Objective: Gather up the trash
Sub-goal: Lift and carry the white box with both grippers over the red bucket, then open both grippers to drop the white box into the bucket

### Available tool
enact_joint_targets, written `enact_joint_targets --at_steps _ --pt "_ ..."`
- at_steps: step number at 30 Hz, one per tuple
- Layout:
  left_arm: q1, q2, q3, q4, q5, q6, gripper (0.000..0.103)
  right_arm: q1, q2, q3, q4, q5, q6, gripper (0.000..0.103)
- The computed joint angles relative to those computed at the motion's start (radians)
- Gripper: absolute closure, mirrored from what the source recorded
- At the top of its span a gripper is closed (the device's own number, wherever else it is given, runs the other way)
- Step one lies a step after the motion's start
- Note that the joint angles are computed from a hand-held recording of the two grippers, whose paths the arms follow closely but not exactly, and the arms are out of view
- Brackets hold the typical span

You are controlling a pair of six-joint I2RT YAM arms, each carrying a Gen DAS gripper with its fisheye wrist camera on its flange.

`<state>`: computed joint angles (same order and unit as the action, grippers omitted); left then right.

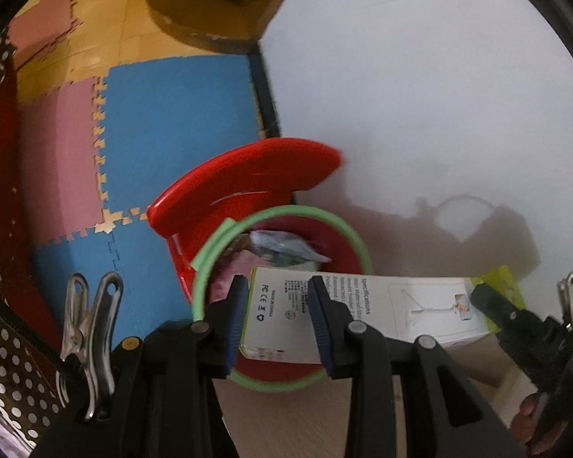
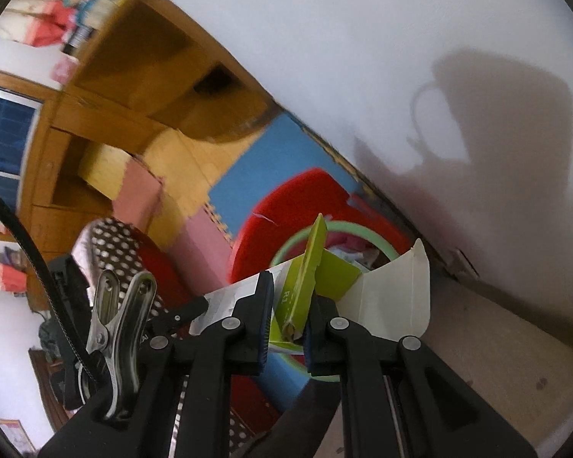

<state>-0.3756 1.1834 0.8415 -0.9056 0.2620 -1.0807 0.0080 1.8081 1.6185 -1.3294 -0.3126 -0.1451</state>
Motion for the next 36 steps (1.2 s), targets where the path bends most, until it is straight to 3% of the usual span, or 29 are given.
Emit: enact_joint_targets --at_steps 9,15,19,21,24,28,33,36 --pt "-0.087 0.115 -0.242 0.362 -0.082 -0.146 0.071 -0.001 0.207 -0.089 0.2 0.044 -0.013 0.087" --pt "-0.156 0.245 -0.295 0.508 -0.13 -0.213 0.07 -0.054 0.471 -0.021 0.213 0.059 0.004 0.081" --pt "-0.211 0.336 -0.276 0.546 -0.154 -0.192 0.068 -0.039 0.531 -0.033 0.264 0.12 -0.037 0.077" --pt "-0.226 0.399 -0.248 0.548 -0.146 -0.175 0.067 -0.016 0.546 -0.047 0.297 0.175 -0.071 0.067" --pt "-0.277 0.435 -0.225 0.53 -0.173 -0.181 0.063 0.011 0.537 -0.094 0.363 0.234 -0.12 0.063" --pt "-0.293 0.465 -0.181 0.49 -0.157 -0.165 0.058 0.024 0.542 -0.095 0.346 0.258 -0.139 0.057" --pt "-0.316 0.396 -0.118 0.355 -0.217 -0.131 0.051 0.057 0.54 -0.065 0.288 0.294 -0.149 0.033" --pt "-0.309 0.35 -0.067 0.261 -0.255 -0.063 0.051 0.081 0.492 -0.092 0.285 0.342 -0.157 0.031"
